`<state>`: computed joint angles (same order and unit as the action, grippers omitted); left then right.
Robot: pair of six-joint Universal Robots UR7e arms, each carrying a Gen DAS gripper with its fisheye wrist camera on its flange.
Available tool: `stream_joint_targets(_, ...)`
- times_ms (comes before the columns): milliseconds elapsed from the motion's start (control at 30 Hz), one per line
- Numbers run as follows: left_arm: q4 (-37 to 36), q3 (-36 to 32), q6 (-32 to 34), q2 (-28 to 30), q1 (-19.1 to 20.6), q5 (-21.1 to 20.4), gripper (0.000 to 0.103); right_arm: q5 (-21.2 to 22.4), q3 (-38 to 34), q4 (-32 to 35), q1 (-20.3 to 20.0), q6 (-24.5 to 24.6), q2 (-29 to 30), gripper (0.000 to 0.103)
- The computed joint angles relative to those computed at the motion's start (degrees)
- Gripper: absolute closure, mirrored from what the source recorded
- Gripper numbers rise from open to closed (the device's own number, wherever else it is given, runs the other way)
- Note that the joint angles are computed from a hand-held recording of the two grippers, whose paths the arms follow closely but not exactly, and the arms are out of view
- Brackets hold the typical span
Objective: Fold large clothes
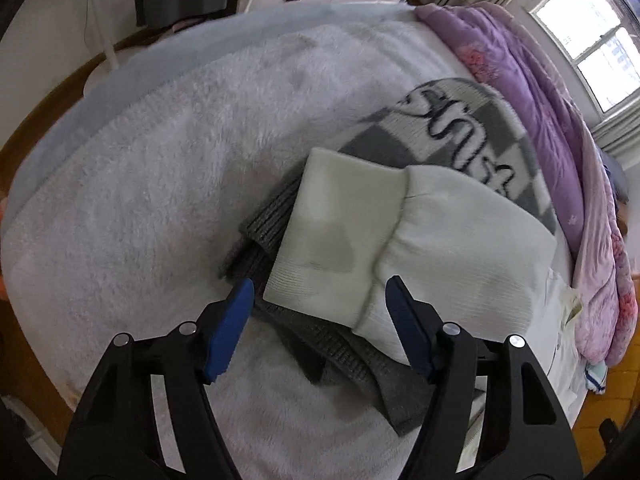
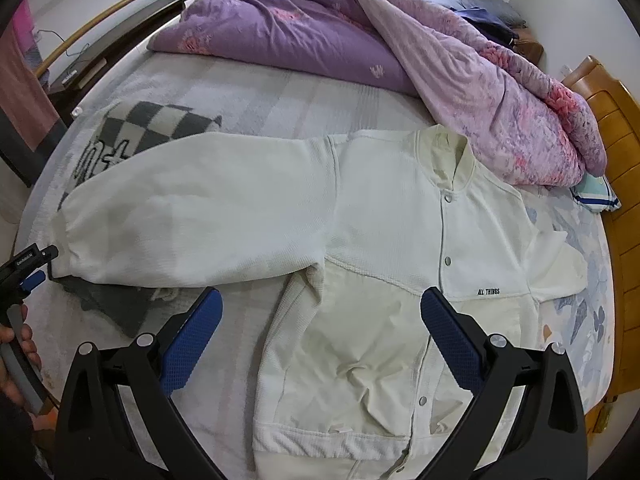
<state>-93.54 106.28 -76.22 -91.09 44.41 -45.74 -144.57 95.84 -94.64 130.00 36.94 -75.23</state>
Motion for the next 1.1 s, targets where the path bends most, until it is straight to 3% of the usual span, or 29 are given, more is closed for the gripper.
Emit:
stream_joint_targets(300,1.3,0.3,-0.6,-0.4,1.7,-1.3,0.073,1.0,2.0,-0.3,-2.0,0.6,-1.3,0.007)
stream_joint_targets(600,4.6,-0.3,-2.2,0.9,1.5,-1.2,0.076,1.1,4.9,-1.4,-3.1,-0.2,-3.8,0.007)
stream_joint_targets(700,7.9,-1.5,-5.0,1.3,0.5,0.4,0.098,0.5,6.6,-2.1,-4.1,-0.2,-5.8,0.007)
stream_joint_targets(800,11.8,-3.7,-8.0,1.6,-2.1,3.1,0.099,0.0,8.6,-3.7,-5.4,-1.6,-8.3,0.007)
stream_joint_targets(900,12.9,-6.9,-8.3,2.3,-7.5,6.8,0.099,1.0,11.4,-9.7,-7.5,-8.0,-11.0,0.008)
stream_joint_targets(1000,13.1,-11.4,-4.0,5.7,-12.5,10.6,0.099,1.9,13.4,-15.6,-9.6,-13.4,-13.0,0.008)
stream_joint_targets(1100,5.6,-14.8,5.9,10.8,-16.2,12.2,0.099,4.0,14.2,-20.0,-12.0,-17.0,-14.9,0.008)
